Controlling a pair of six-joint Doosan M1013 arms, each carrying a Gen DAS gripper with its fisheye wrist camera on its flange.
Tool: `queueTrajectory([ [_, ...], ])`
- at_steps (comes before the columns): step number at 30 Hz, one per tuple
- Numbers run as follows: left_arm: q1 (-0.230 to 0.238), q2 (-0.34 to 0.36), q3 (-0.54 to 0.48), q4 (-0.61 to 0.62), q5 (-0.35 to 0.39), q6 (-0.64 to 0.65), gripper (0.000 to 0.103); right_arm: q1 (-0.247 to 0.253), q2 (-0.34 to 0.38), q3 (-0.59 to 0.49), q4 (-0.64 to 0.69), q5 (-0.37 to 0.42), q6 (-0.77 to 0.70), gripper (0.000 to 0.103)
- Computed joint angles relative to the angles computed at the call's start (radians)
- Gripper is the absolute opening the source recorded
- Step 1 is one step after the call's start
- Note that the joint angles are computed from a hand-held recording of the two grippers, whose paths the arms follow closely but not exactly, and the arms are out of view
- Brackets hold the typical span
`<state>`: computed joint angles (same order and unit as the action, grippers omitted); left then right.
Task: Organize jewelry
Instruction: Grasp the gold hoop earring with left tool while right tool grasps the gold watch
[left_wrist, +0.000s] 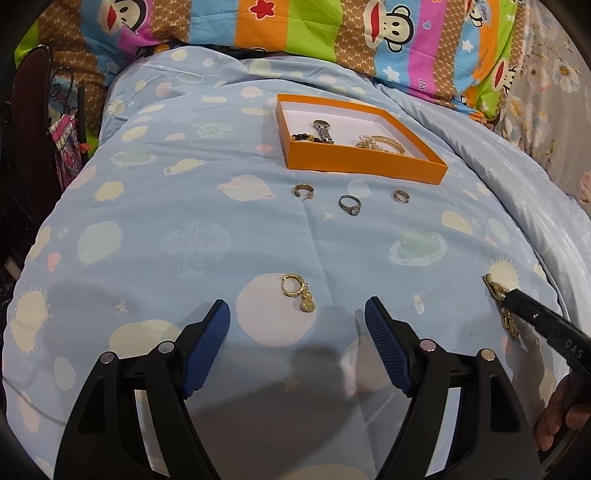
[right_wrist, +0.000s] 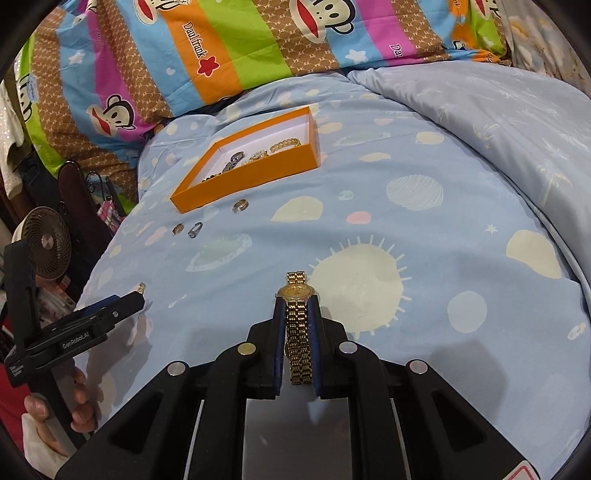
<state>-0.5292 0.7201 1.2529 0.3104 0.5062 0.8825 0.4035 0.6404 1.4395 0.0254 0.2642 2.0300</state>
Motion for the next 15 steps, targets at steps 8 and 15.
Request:
queueTrajectory([
  [8,-0.004,0.020,-0.035,0.026,0.044,-0.020,0.065,0.016,0.013,-0.025,-0.002,0.027,-0.050,0.011],
  [15,-0.015,0.034,-0.061,0.063,0.067,-0.003,0.031,0.013,0.013,-0.025,0.022,0.021,-0.064,0.011],
])
